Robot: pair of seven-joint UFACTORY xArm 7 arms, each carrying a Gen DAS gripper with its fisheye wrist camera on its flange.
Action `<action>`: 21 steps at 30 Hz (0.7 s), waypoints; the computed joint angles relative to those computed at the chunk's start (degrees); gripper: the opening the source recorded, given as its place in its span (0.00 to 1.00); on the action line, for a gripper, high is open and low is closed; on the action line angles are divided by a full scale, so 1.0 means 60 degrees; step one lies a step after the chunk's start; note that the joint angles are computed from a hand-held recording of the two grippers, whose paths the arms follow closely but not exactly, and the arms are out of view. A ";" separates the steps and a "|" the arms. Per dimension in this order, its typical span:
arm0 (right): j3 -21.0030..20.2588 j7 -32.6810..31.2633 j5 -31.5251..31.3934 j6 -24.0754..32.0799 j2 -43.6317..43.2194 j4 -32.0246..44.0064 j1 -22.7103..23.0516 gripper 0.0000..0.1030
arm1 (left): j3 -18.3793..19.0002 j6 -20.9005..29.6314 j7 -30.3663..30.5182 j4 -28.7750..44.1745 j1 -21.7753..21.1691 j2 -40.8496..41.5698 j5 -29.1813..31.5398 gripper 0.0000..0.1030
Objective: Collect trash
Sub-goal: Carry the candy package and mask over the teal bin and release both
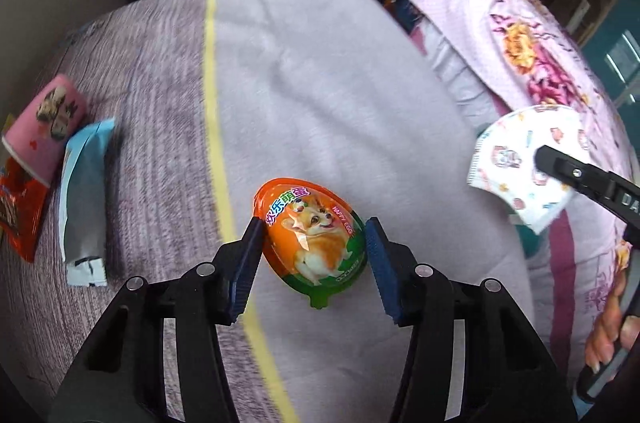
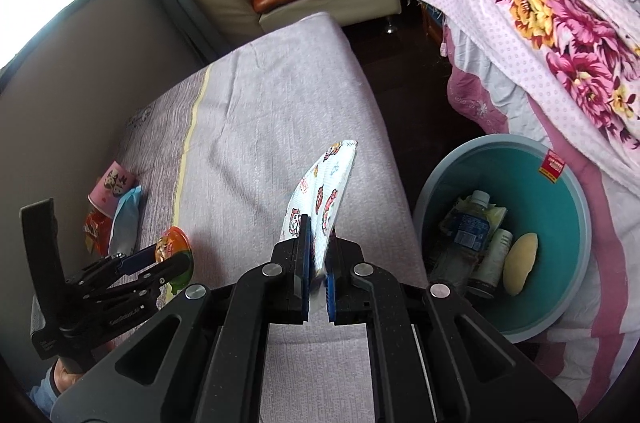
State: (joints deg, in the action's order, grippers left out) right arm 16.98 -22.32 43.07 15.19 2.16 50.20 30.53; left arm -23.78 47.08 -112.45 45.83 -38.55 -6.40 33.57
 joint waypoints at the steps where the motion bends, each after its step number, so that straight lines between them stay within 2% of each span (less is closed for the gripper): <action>1: -0.0019 -0.0060 0.0084 -0.0010 -0.0043 -0.0027 -0.0028 0.06 | -0.0009 0.0052 0.0082 0.0184 0.0008 0.0120 0.0097 0.51; 12: -0.0717 -0.0808 0.1063 -0.0214 -0.0873 -0.0599 -0.0331 0.06 | 0.0580 0.0181 0.1449 0.2593 -0.0526 0.1972 0.1056 0.51; 21: -0.1506 -0.1158 0.1493 -0.0393 -0.1509 -0.1129 -0.0673 0.06 | 0.1505 -0.0487 0.3323 0.4993 -0.1256 0.3985 0.0947 0.51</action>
State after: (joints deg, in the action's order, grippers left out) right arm 7.95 -29.27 52.03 12.83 -6.89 43.42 26.49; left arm -14.74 44.16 -92.52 75.79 -46.09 17.51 39.25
